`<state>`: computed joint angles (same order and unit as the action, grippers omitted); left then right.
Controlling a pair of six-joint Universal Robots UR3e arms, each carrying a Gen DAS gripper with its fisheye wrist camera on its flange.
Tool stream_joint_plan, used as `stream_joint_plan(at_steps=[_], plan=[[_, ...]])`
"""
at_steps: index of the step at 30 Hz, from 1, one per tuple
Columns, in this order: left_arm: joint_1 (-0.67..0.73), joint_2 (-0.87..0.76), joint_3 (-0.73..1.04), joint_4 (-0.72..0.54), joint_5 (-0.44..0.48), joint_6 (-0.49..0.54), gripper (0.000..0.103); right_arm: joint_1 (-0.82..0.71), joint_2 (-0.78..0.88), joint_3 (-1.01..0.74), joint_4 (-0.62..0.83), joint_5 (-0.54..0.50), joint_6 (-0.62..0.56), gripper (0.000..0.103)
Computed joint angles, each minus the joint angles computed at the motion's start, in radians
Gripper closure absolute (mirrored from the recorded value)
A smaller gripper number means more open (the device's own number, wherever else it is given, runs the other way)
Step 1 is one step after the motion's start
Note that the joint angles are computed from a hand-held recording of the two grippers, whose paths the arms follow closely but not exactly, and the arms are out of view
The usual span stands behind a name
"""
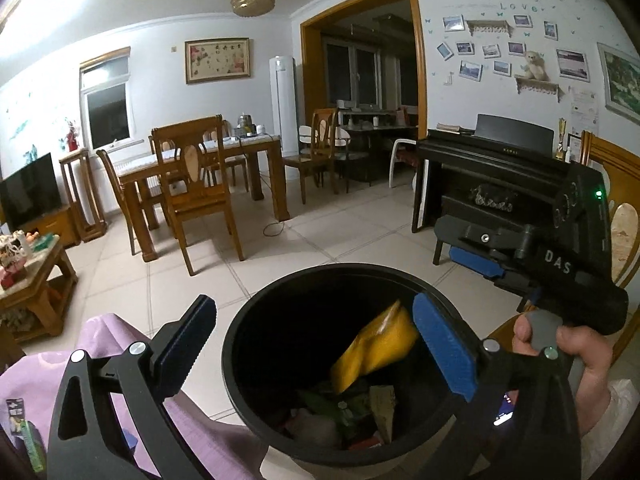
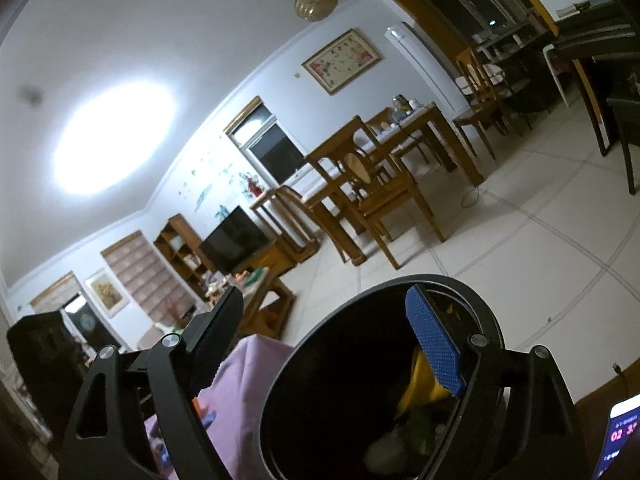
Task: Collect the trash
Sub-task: 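Carry the yellow wrapper and fluffy ball to the bin and release both, then grasp the orange snack bag with the right tool while the left tool grasps the purple tube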
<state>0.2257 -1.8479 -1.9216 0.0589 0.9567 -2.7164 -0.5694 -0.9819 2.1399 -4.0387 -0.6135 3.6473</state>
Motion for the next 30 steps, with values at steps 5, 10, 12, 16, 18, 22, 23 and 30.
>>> stream_joint_plan(at_steps=[5,10,12,16,18,22,23,30], plan=[[0.051,0.049,-0.042,-0.005,-0.038,0.025,0.005,0.044,-0.052,0.017,0.053,-0.03,-0.025,0.02],[0.147,0.096,-0.095,-0.03,-0.087,0.055,0.005,0.134,-0.083,-0.02,0.131,-0.088,-0.048,0.02],[0.207,0.114,-0.119,-0.048,-0.106,0.074,0.005,0.185,-0.096,-0.048,0.178,-0.122,-0.06,0.02],[0.367,0.133,-0.137,-0.113,-0.137,0.125,0.005,0.311,-0.094,-0.139,0.285,-0.192,-0.098,0.02],[0.453,0.127,-0.125,-0.153,-0.142,0.142,0.005,0.388,-0.084,-0.205,0.353,-0.235,-0.118,0.02],[0.621,0.073,-0.063,-0.266,-0.127,0.176,0.005,0.528,-0.048,-0.339,0.488,-0.3,-0.173,0.02],[0.657,0.053,-0.046,-0.286,-0.118,0.186,0.006,0.571,-0.033,-0.389,0.541,-0.321,-0.197,0.02],[0.776,-0.064,0.089,-0.448,-0.04,0.29,0.027,0.848,0.158,-0.906,1.019,-0.478,-0.335,0.02]])
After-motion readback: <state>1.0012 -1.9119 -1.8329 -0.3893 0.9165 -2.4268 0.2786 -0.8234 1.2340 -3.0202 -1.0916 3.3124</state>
